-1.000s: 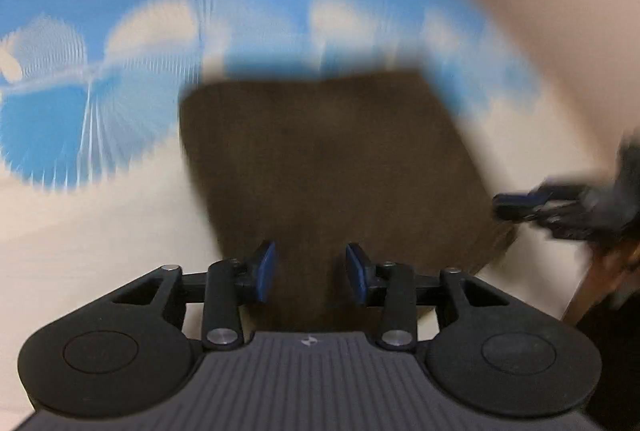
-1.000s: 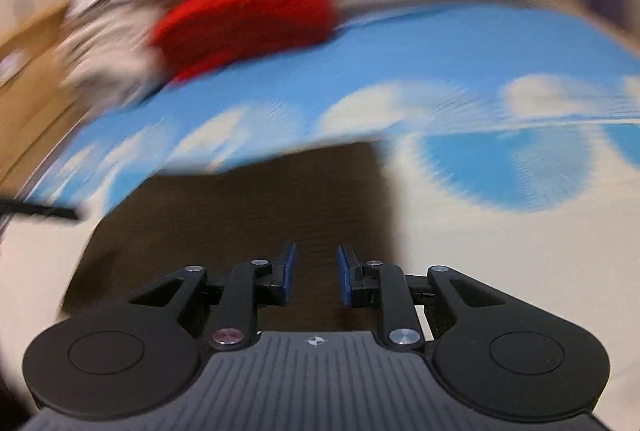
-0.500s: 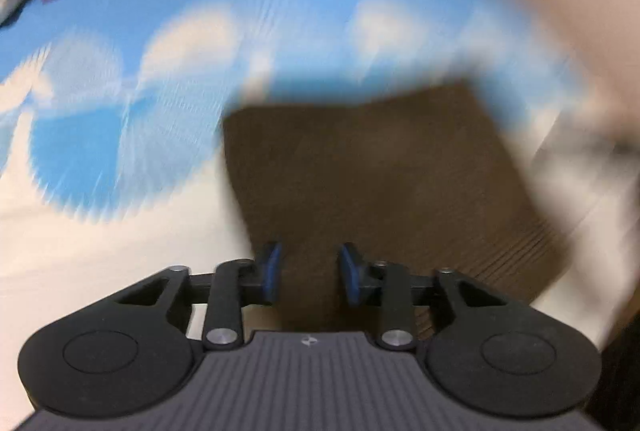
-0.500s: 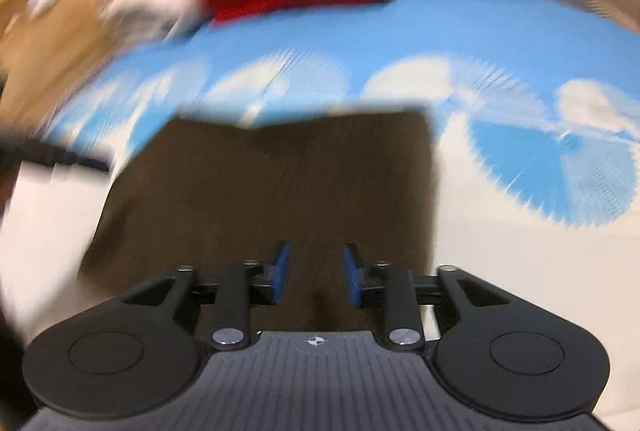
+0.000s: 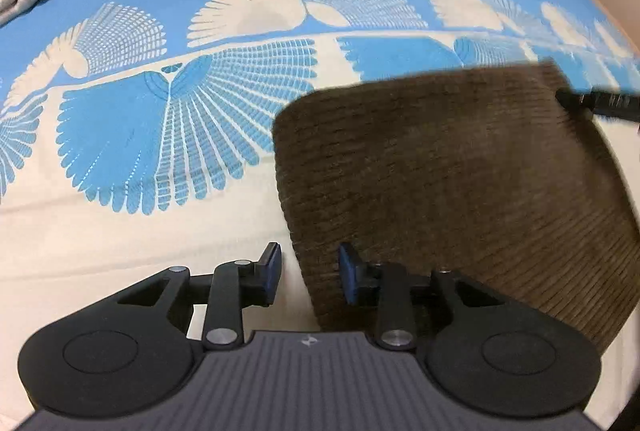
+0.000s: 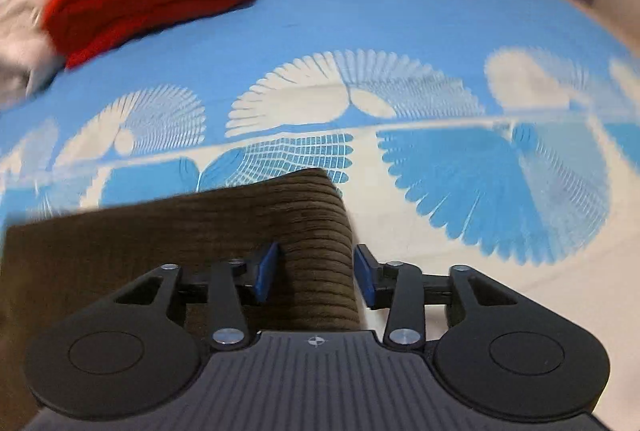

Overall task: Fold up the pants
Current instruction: 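Lower the folded bundle onto the bed and open both tools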

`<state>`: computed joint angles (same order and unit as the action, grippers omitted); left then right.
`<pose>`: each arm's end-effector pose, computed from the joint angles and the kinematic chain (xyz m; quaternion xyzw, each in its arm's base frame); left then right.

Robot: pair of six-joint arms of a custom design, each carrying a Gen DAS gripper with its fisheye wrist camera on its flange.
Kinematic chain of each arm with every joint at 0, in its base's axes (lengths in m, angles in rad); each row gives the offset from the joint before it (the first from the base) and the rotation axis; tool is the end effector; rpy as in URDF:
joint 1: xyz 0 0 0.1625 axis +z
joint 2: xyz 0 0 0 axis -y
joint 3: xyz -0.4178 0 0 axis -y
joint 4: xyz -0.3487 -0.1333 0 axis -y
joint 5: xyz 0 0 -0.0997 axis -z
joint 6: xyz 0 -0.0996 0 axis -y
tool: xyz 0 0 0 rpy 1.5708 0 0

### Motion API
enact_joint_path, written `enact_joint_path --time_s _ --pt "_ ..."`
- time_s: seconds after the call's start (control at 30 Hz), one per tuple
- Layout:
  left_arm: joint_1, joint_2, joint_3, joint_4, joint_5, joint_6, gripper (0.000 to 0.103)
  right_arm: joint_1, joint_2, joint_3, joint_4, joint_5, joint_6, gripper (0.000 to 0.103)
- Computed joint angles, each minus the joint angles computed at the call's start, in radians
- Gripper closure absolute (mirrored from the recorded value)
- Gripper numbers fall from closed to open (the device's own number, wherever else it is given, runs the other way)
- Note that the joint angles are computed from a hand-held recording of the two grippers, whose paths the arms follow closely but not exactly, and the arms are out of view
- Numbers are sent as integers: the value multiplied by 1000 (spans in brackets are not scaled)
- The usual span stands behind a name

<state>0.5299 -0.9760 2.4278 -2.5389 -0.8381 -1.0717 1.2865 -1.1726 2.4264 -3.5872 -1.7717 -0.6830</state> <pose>-0.1831 -0.3390 0.0504 0.0718 0.9077 -0.1927 0.3658 -0.0062 -0.4256 0.2146 0.1463 -0.9126 0.2845 0.2546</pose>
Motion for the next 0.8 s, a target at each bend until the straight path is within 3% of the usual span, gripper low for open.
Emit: enact_joint_path --time_s 0.17,0.23,0.3,0.33,0.4,0.47,0.57,0.63,0.67,0.7,0.77,0.8 --pt "-31 -23 46 -160 113 -31 71 7 19 -2 -41 -15 8 56" --pt "7 13 48 -249 82 -3 71 -1 -1 4 -27 -2 9 54" --pt "22 39 35 -218 77 -13 62 -3 -5 8 -40 -9 12 47" --pt "13 27 16 -144 85 -50 61 -5 -12 12 -43 -9 19 44" --pt "-37 -2 -19 -21 97 -77 64 9 -28 28 -52 -33 39 44" --pt "-119 -28 3 -60 110 -4 64 61 -59 70 -83 -73 -12 47" --pt "-183 -44 47 -146 49 95 63 84 -182 174 -58 29 -135 48" --pt "-157 -10 55 -166 -30 142 63 78 -286 237 29 65 -184 47" --pt "-128 22 41 -115 -73 143 60 67 -327 258 86 65 -204 45" --pt "-136 42 52 -106 -74 130 53 55 -357 276 143 43 -222 44" --pt "-175 11 43 -35 -68 77 54 48 -355 298 196 -65 -255 46" --pt "-206 -18 52 -31 -70 61 54 52 -333 315 169 -127 -284 47"
